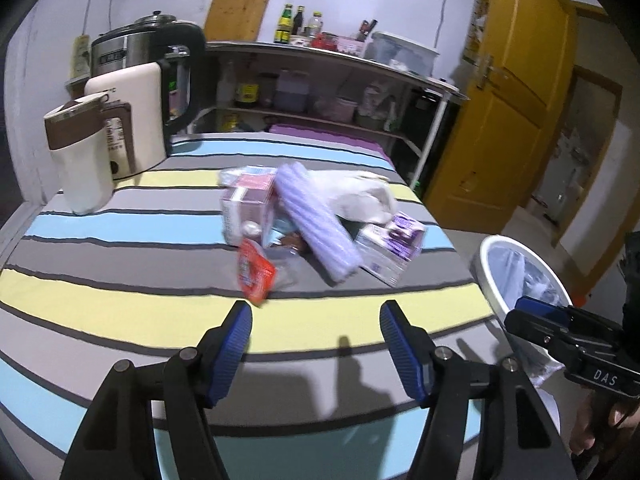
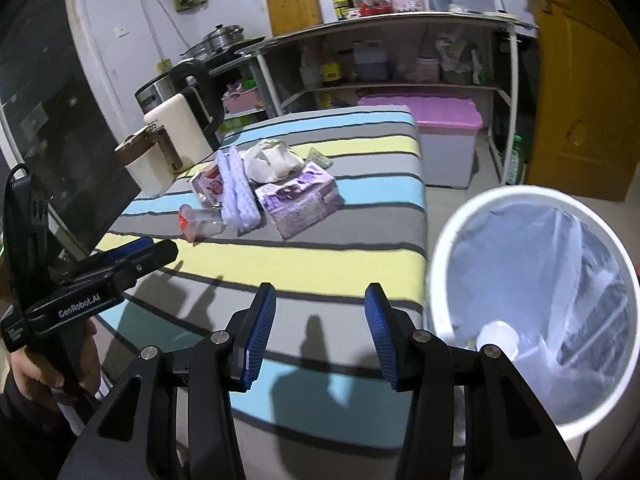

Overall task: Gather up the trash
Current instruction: 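Move both tools back from the bin toward the table, then grasp the red jelly cup with the left gripper and lift it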

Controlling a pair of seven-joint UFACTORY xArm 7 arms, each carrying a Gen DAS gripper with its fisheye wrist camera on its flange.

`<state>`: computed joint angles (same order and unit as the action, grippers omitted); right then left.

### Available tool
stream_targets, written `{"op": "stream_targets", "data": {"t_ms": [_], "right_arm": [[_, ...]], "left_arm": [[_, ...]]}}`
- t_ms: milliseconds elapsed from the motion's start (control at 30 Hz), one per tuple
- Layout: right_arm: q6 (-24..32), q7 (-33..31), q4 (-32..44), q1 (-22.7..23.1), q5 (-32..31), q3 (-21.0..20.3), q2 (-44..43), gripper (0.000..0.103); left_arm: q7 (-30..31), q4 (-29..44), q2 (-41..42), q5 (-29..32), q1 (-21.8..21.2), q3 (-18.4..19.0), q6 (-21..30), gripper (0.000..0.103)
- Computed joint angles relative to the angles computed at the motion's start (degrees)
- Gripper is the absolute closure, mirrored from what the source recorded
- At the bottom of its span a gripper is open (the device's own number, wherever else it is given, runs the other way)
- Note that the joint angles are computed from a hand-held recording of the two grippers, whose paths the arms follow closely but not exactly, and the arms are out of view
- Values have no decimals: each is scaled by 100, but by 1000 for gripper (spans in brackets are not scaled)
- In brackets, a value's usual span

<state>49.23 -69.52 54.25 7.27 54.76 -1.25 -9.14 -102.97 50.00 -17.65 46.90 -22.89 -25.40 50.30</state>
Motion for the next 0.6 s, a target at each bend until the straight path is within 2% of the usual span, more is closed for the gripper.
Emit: {"op": "stream_targets", "data": {"t_ms": [100,133,200,600], "right_arm": [[36,-40,157,52,87,49,150,54],[76,-49,232,66,105,73,220,45],[47,-79,324,89,140,142,307,34],[-397,25,1072,255,-60,606,1100,34]], "left_arm": [[79,-77,-79,-22,65,96,-12,37],[103,-85,-74,-13,99,115,-32,37],[178,-121,-84,-1,163,171,-88,37],[526,-397,16,-97,559,470,-801,36]]}}
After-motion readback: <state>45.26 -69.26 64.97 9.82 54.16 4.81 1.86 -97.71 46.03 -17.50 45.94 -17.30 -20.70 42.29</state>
